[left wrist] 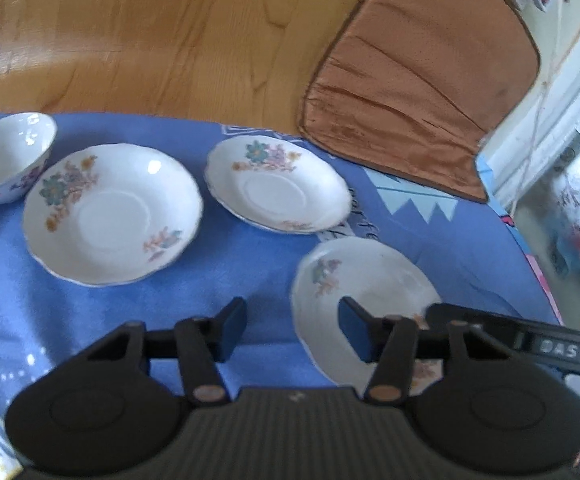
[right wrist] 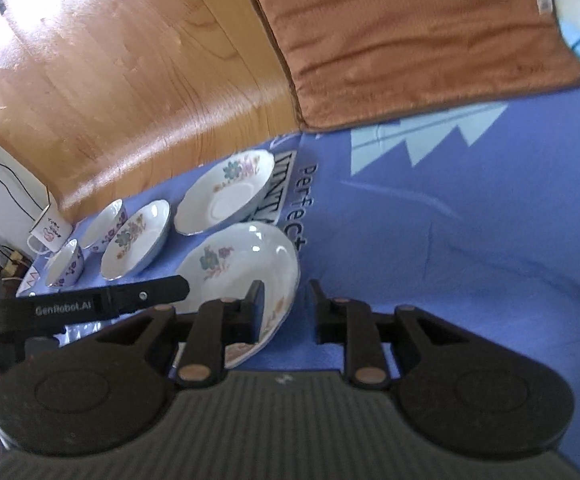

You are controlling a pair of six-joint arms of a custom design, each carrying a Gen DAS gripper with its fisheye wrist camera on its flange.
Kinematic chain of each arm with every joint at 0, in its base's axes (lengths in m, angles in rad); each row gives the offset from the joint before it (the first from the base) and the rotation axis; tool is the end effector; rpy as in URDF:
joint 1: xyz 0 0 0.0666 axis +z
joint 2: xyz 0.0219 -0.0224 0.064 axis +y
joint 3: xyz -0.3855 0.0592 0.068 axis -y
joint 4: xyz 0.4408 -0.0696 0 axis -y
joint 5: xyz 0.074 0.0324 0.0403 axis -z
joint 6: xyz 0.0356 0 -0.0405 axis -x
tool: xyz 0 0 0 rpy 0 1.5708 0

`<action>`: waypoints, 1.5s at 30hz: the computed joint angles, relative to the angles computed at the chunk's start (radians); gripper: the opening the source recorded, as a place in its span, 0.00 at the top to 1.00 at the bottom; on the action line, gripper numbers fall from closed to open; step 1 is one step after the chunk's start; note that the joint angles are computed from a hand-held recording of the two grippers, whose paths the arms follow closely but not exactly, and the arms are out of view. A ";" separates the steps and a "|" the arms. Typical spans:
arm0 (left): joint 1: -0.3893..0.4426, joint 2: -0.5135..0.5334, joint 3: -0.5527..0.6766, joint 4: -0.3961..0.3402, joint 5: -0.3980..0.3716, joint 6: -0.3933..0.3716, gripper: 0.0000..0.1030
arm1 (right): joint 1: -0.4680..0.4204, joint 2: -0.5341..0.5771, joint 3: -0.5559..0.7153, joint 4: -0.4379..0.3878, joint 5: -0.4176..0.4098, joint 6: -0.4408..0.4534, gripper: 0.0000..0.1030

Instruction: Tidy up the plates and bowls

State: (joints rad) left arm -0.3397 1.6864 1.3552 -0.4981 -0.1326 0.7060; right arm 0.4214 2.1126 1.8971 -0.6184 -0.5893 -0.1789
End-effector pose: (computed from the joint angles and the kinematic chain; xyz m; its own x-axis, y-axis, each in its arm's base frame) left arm 0.5902 -0.2040 0.2816 -0.6888 -0.4387 -0.5772 -0.2639 0.8932 -0.3640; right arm 0.7029 0.3363 0.2547 -0.7861 -0.1903 -0.5880 -0.5497 0.6501 0.5246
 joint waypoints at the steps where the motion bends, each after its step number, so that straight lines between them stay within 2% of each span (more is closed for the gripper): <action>1: -0.003 0.003 0.001 0.003 0.011 -0.008 0.65 | 0.001 0.007 0.011 -0.016 -0.014 0.000 0.78; 2: -0.005 0.008 0.005 0.003 0.021 -0.015 0.76 | 0.003 0.007 0.009 -0.018 -0.015 -0.003 0.78; 5: -0.021 0.015 0.013 -0.013 -0.029 -0.036 0.83 | 0.008 -0.014 -0.024 0.012 0.009 0.001 0.82; 7: -0.022 0.003 -0.003 -0.005 -0.019 -0.029 0.84 | 0.006 -0.033 -0.052 0.025 0.011 -0.007 0.86; 10: -0.023 -0.025 -0.037 0.019 0.011 -0.010 0.86 | 0.003 -0.073 -0.110 0.052 0.012 -0.004 0.86; 15: -0.063 -0.080 -0.084 0.020 -0.028 -0.021 0.86 | 0.011 -0.158 -0.231 0.116 0.037 0.010 0.86; 20: -0.122 -0.143 -0.141 0.058 -0.058 -0.041 0.86 | 0.012 -0.256 -0.362 0.198 0.066 -0.007 0.86; 24: -0.161 -0.156 -0.160 0.087 -0.043 -0.036 0.86 | 0.005 -0.345 -0.484 0.259 0.099 -0.018 0.86; 33: -0.221 -0.047 -0.045 0.092 0.017 -0.068 0.86 | -0.053 -0.454 -0.639 0.320 0.188 -0.054 0.85; 39: -0.240 0.047 0.061 0.044 0.035 -0.076 0.86 | -0.089 -0.442 -0.651 0.331 0.217 -0.064 0.85; 45: -0.250 0.118 0.149 -0.002 0.042 -0.099 0.86 | -0.125 -0.427 -0.658 0.348 0.209 -0.071 0.85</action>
State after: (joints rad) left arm -0.5901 1.8045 1.5039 -0.5006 -0.0910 0.6068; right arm 0.2967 1.6856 1.2393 -0.2701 -0.3800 -0.2502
